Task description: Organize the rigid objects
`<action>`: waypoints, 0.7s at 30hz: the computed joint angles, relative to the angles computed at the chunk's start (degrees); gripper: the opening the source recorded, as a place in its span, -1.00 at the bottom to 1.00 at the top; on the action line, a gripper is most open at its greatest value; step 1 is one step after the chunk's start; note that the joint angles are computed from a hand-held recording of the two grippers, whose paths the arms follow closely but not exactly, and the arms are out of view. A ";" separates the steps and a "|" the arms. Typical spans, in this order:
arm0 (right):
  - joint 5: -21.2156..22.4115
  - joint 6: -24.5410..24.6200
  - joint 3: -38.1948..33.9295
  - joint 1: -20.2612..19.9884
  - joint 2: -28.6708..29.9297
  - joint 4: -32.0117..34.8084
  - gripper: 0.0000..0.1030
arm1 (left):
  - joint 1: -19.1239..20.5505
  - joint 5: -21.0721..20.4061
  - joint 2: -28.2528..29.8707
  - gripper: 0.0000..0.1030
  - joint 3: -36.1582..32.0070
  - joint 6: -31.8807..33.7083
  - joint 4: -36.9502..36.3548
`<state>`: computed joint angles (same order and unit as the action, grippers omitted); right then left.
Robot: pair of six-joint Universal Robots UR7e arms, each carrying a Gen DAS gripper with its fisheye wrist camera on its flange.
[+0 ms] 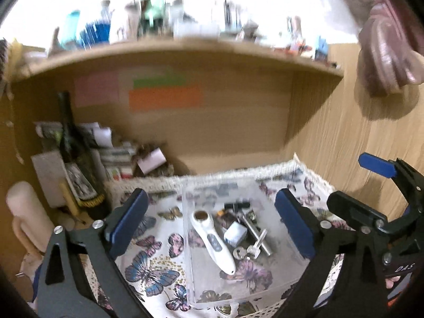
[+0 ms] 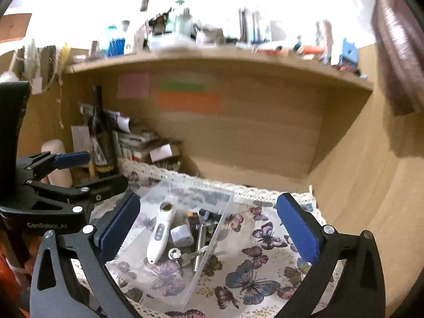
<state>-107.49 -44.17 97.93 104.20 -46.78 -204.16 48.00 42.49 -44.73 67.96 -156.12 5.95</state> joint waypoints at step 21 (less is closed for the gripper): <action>3.47 1.56 6.87 -0.68 -4.19 -7.18 1.00 | -4.16 -2.26 -5.59 1.00 12.45 8.13 -15.18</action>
